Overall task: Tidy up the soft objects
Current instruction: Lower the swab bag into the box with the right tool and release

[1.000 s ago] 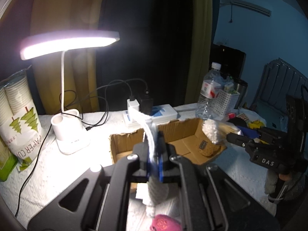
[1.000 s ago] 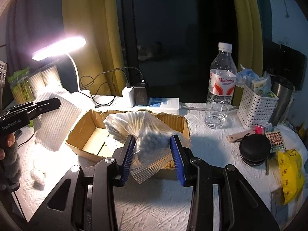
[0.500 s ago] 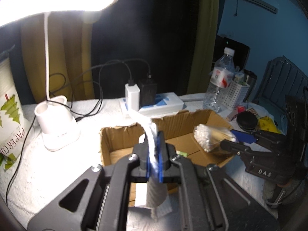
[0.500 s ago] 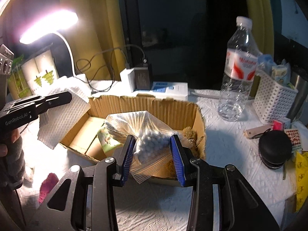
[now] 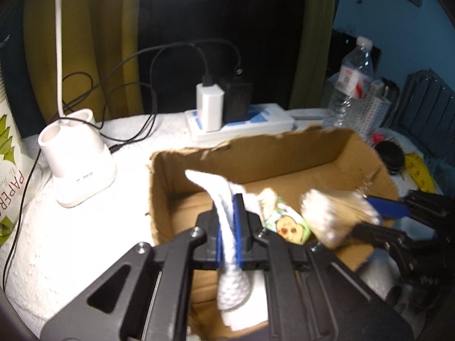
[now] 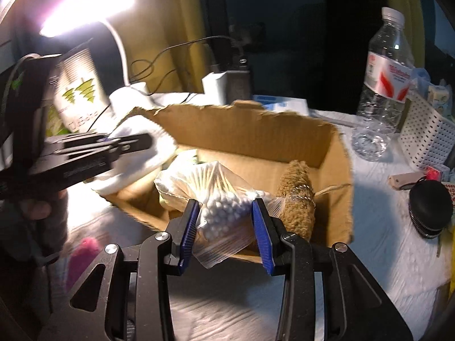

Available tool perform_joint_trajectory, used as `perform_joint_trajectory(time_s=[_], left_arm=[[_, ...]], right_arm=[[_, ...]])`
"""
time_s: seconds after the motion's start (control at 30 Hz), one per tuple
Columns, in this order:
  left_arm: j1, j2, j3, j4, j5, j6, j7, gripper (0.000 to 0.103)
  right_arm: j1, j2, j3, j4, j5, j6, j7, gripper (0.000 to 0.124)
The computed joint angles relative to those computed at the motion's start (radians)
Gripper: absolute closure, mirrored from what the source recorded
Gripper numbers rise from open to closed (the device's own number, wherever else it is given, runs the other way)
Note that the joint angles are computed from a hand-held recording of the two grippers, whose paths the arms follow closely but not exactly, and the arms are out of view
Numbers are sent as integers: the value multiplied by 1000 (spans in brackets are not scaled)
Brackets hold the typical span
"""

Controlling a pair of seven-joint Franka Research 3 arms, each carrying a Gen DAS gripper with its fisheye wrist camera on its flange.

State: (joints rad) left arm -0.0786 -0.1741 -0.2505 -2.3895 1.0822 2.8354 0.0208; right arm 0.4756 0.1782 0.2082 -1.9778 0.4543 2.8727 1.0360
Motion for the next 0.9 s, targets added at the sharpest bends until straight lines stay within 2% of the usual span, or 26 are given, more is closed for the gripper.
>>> perform_joint_trajectory(time_s=[0.1,0.2,0.23,0.3,0.37,0.4,0.43,0.7,0.8,0.9], left_arm=[[-9,0,6,0,-37,-15,52,95],[-22,-1,13,-4,-107,-9,125,85],[-23,-4,13,-6,-120,-5,140,80],[-25,-18,9,-15,-142,-2,164,77],[-20,-39,-1,-27,-141,3,162,62],[-18,-51,-5,-34,-144,8,162,42],[-12,-65,-11,-43,-139,19,149,30],[6,-169,-64,-89,-135,34,139,28],[10,-193,-87,-91,-124,38,160,23],[1,-187,-90,-79,-148,27,206,22]], right_arm=[[43,-14,-37,-22,-120,16,117,83],[51,-19,-47,-33,-174,47,189,83],[48,-19,-46,-37,-177,65,199,82],[59,-23,-69,-40,-236,75,267,76],[52,-33,-68,-49,-253,85,293,71],[51,-43,-70,-59,-263,94,308,70],[49,-54,-71,-69,-276,100,322,70],[24,-155,-35,-158,-219,141,296,69],[29,-192,-24,-189,-145,147,240,69],[41,-219,-23,-213,-84,151,191,69]])
